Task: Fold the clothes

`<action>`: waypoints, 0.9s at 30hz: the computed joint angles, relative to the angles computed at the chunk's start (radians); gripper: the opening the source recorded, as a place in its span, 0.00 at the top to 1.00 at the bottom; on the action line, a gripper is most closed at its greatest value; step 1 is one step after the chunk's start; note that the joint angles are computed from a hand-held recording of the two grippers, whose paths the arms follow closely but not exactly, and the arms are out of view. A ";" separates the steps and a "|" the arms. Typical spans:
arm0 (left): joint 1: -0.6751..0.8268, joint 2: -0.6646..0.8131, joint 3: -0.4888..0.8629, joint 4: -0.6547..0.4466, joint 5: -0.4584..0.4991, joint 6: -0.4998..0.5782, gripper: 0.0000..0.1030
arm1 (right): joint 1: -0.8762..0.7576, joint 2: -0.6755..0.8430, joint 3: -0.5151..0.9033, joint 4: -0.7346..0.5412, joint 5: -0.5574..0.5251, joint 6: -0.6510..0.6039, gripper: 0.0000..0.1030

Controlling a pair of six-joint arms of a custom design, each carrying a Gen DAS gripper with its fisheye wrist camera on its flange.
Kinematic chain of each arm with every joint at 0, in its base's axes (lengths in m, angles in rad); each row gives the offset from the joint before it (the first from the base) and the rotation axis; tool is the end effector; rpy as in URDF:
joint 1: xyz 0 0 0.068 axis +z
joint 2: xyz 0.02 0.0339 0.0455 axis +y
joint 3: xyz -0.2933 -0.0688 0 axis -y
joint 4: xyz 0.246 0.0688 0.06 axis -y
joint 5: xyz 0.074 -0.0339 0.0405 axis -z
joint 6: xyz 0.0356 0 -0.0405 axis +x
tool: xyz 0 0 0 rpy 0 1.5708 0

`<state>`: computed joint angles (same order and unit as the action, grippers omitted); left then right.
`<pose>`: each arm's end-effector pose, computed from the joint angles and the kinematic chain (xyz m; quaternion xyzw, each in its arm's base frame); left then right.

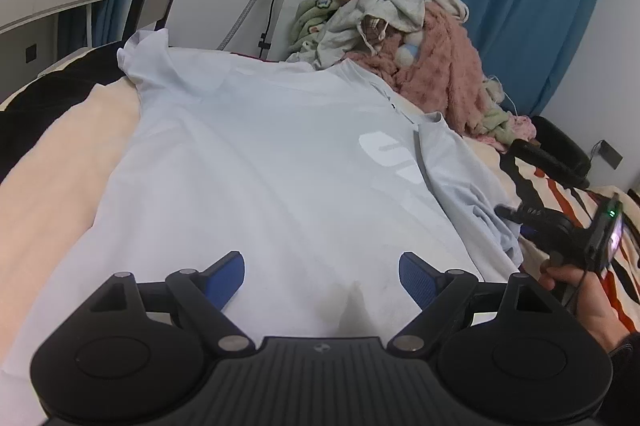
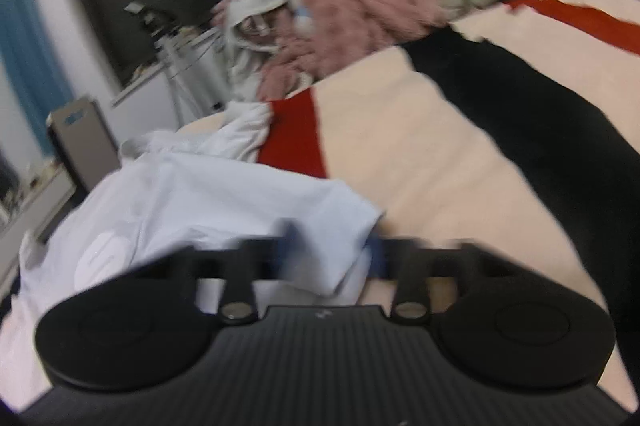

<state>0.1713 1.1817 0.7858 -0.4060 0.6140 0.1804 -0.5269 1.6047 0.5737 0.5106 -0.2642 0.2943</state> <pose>0.2307 0.0191 0.2713 0.1174 0.8831 -0.2133 0.4010 0.2656 -0.1438 0.1726 0.2818 0.8128 0.0555 0.5069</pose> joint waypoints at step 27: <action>-0.200 0.000 -0.094 0.238 -0.164 0.029 0.16 | -0.252 -0.111 0.321 -0.352 0.127 -0.286 0.18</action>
<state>-0.0289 1.1821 0.6919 -0.1681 0.4497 0.2098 -0.7793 1.4941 0.8948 0.1587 -0.1375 0.0081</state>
